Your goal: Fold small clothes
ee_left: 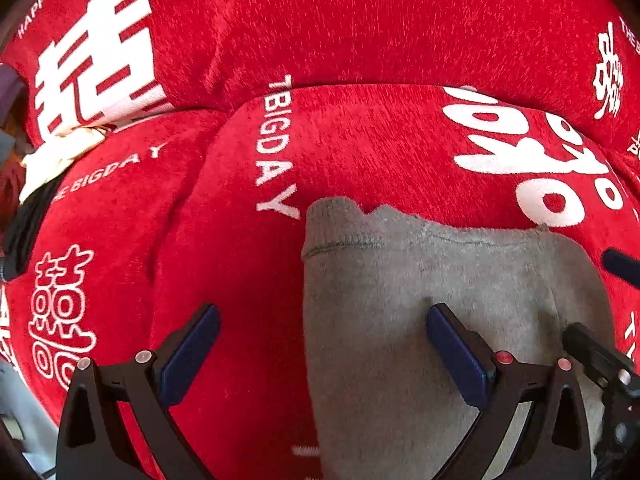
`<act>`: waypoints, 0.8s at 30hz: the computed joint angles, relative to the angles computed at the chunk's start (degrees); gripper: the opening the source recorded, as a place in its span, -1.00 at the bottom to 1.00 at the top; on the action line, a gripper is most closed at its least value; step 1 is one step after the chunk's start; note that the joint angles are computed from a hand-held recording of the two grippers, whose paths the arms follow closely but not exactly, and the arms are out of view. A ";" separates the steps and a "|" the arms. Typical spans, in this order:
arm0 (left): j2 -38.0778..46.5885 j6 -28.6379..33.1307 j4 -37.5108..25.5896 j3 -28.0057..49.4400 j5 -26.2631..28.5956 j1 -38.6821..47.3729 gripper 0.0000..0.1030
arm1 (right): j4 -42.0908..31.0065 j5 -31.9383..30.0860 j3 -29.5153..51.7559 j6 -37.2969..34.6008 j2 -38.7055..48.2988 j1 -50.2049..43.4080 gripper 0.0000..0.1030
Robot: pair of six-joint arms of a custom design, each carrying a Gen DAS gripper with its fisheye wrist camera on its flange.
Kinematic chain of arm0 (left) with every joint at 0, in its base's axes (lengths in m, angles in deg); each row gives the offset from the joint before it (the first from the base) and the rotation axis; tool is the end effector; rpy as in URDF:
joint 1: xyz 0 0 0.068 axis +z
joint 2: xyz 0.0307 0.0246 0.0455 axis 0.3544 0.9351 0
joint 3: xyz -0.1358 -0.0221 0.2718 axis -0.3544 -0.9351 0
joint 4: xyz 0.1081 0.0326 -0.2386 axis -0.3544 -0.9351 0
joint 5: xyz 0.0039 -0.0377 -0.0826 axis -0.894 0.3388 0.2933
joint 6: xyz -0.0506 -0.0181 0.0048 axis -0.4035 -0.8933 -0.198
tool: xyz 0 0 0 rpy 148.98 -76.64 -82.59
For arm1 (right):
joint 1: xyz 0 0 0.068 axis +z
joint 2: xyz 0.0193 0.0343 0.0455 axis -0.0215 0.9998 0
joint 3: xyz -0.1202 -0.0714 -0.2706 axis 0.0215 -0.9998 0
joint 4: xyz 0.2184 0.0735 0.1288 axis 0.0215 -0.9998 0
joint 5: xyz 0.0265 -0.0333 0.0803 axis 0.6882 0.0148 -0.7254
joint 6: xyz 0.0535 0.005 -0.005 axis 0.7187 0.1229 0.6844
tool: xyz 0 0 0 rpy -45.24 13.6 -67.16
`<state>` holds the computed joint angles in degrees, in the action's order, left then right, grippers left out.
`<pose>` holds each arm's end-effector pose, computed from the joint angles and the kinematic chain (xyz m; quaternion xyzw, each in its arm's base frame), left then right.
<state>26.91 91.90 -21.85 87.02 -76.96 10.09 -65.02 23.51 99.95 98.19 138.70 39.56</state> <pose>0.3221 -0.0613 0.2663 0.1977 0.9628 -0.0067 0.1841 0.1875 0.1478 0.2661 -0.0277 0.9558 0.0353 0.2904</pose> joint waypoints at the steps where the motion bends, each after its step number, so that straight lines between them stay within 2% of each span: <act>1: -0.83 0.10 -0.43 -0.21 0.51 0.39 1.00 | -0.39 0.39 0.48 0.41 -0.51 1.17 0.65; 4: -3.25 0.52 -1.98 -0.77 2.52 1.88 1.00 | -1.61 1.64 2.02 1.74 -0.04 5.57 0.65; 12: -7.92 2.74 -3.05 -4.22 3.03 4.53 1.00 | -0.49 3.50 0.87 4.05 5.33 14.24 0.65; 14: -8.91 3.37 -2.73 -5.85 3.63 5.44 1.00 | 0.41 5.91 -0.27 4.75 5.01 16.20 0.65; 17: -10.60 3.85 -2.71 -7.55 5.16 7.07 1.00 | -0.10 6.14 -1.87 6.54 2.85 17.48 0.65; 24: -16.29 9.82 -5.00 -10.73 10.55 13.35 1.00 | -8.69 13.42 -2.89 14.61 -0.03 27.90 0.65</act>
